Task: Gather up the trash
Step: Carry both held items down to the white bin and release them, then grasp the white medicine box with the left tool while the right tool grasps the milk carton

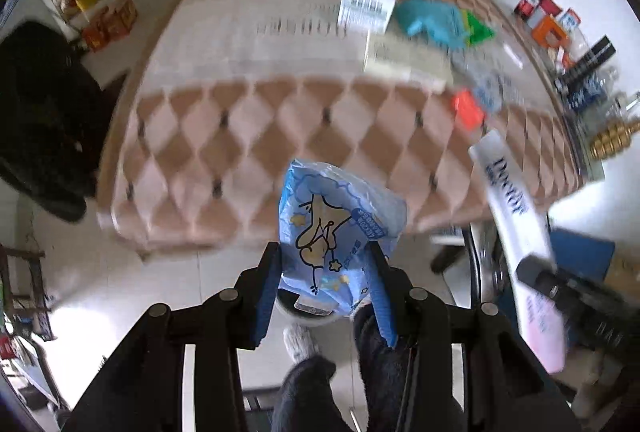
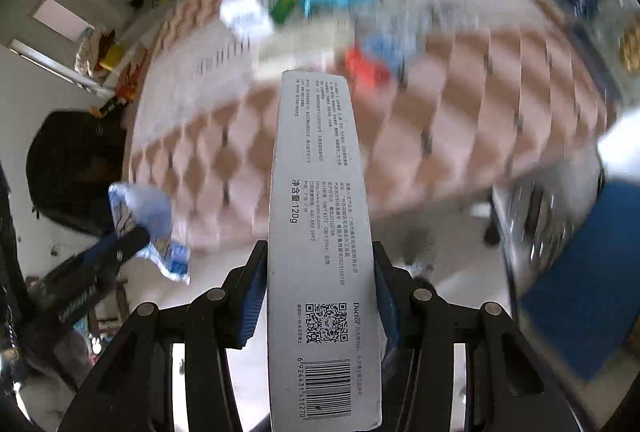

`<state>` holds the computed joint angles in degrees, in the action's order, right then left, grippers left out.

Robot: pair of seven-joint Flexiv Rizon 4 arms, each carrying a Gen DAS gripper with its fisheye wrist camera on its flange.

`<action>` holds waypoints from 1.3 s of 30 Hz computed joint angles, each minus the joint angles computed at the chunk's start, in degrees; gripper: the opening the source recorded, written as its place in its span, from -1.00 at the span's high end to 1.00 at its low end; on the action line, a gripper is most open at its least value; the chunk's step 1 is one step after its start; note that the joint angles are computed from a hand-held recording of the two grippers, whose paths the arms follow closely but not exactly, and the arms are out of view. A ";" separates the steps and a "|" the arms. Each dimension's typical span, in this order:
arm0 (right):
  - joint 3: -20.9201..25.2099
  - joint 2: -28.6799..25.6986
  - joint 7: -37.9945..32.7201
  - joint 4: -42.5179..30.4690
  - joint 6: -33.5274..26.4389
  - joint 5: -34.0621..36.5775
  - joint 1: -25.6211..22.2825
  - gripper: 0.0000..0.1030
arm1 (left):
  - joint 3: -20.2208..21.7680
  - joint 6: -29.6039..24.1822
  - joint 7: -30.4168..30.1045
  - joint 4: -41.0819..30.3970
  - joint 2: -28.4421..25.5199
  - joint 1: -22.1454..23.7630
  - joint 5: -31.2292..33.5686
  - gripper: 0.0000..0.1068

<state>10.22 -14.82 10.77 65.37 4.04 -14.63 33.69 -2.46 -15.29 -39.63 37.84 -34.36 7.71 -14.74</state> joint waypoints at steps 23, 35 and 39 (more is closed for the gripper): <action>5.84 -27.56 -10.63 31.10 56.86 21.81 -4.18 -0.31 | 6.63 36.77 -3.92 42.49 -9.15 -4.92 16.31 -0.64; 2.87 -24.70 -7.97 26.20 37.80 15.05 -2.64 -0.98 | 7.22 44.12 -1.52 45.36 -4.27 -4.44 18.60 -0.69; 2.73 -21.31 -7.27 24.71 31.89 14.41 -2.18 -0.98 | 7.15 42.55 0.01 44.96 -1.21 -3.90 18.16 -0.69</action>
